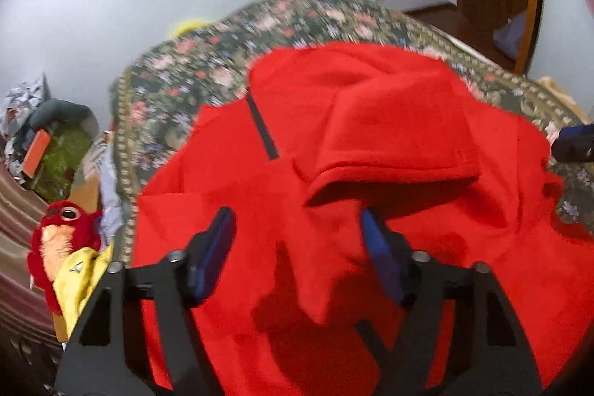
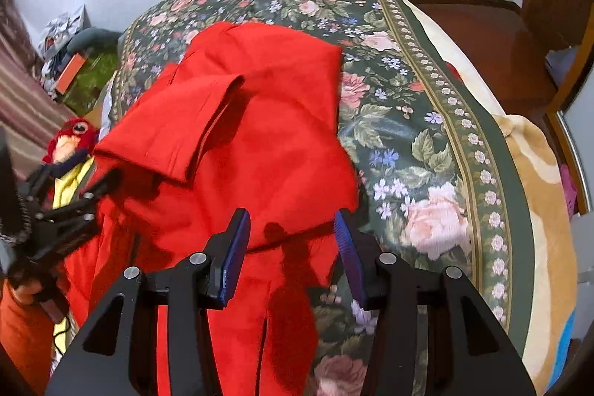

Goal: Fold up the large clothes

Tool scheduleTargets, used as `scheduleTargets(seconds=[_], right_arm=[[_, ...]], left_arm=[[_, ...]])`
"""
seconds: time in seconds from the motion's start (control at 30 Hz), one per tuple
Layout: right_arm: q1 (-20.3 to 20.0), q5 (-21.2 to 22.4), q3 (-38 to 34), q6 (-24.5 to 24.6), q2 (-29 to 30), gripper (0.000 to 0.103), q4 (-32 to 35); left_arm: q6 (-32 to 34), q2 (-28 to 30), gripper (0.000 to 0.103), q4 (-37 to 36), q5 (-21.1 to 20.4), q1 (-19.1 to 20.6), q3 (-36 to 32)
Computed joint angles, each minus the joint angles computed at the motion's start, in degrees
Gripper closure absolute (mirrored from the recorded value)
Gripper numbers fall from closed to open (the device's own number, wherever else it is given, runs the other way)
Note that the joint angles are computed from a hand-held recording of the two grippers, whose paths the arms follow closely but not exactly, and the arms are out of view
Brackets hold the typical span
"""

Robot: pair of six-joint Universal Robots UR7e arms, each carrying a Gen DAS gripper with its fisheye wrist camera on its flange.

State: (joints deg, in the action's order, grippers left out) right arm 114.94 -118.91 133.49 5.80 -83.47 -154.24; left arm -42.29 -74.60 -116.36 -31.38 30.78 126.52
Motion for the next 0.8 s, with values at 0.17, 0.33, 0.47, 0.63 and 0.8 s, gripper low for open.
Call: scheduleTargets(seconds=[0.17,0.33,0.47,0.63,0.8], right_arm=[[-1.1,-0.4,-1.2,-1.3,3.2,0.059,-0.7],[-2.8,1.4,-2.0,-2.0,5.0,0.059,1.6],[-4.3,4.3,-1.4,0.2,4.0,0.059,2.8],[-3.0,3.9,-1.5,-0.3,3.5,0.059,4.4],[-2.5,4.3,-1.8,0.2,5.4,0.059,3.3]], left_arm=[[4.6,6.4,0.043,-2.5,5.8,0.8,-1.1],[10.1,9.5,0.056,-8.4,8.9,1.2,-1.7],[6.9,6.9,0.089,-9.1,5.9,3.4,-3.6],[-0.4,0.4,0.099,-5.2,8.4,2.8,-2.1],[-7.4,-8.2,0.099,0.2,7.3,1.0,0.8]])
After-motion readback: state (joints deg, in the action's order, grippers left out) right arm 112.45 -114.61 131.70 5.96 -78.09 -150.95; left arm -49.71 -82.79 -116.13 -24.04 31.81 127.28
